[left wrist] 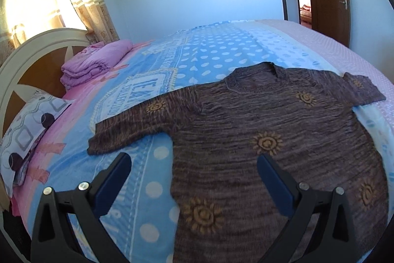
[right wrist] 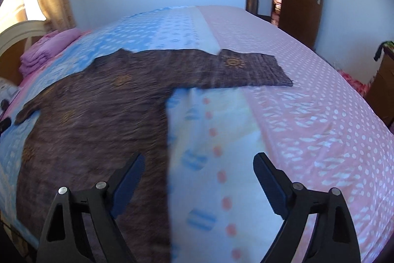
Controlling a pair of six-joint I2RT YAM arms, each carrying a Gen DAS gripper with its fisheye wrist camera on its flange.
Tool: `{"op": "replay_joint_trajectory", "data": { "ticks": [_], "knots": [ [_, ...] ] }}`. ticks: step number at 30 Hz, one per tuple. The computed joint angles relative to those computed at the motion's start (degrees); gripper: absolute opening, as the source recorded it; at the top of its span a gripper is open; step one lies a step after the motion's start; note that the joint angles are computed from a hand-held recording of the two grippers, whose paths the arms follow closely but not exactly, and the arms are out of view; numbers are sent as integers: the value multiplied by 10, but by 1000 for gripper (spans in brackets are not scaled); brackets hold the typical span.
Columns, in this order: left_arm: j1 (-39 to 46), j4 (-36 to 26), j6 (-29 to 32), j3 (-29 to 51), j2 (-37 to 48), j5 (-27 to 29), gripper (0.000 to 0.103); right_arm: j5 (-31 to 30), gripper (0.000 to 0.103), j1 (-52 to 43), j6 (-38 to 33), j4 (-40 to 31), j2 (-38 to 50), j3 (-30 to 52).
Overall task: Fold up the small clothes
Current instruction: 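Lower the right tool to the sweater's side edge and grasp it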
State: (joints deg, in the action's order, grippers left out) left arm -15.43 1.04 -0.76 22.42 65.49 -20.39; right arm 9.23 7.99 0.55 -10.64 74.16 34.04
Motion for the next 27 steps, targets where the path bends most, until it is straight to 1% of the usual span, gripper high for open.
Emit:
{"op": "replay_joint_trajectory", "data": {
  "ticks": [2, 4, 8, 11, 12, 13, 14, 16, 17, 19, 23, 25, 27],
  "knots": [
    [-4, 40, 3, 21, 65, -5, 103, -11, 86, -36, -7, 11, 46, 34],
    [-11, 76, 3, 43, 126, -10, 103, -24, 86, -75, -15, 11, 101, 80],
    [-16, 107, -5, 89, 219, -3, 103, -24, 80, -125, -23, 16, 183, 161],
    [-24, 119, -5, 120, 273, -16, 103, -37, 78, -156, -20, 14, 232, 216],
    [-27, 125, -3, 131, 291, -22, 103, -54, 76, -169, -18, 7, 250, 239],
    [-29, 130, 0, 141, 307, -30, 103, -74, 68, -182, -14, 0, 271, 265],
    [-31, 133, 3, 150, 320, -36, 103, -92, 61, -194, -7, -14, 291, 293],
    [-31, 137, 7, 167, 340, -47, 103, -120, 56, -211, 3, -29, 323, 337],
    [-28, 135, 6, 175, 346, -47, 103, -127, 56, -216, 8, -34, 338, 357],
    [-23, 131, 1, 187, 356, -45, 103, -117, 56, -218, 4, -33, 361, 389],
    [-12, 124, -8, 204, 373, -36, 103, -81, 56, -213, -8, -49, 413, 461],
    [-9, 126, -9, 209, 381, -36, 103, -90, 55, -220, -4, -71, 444, 505],
    [-6, 123, -11, 213, 388, -32, 103, -85, 55, -221, -2, -83, 464, 532]
  ]
}}
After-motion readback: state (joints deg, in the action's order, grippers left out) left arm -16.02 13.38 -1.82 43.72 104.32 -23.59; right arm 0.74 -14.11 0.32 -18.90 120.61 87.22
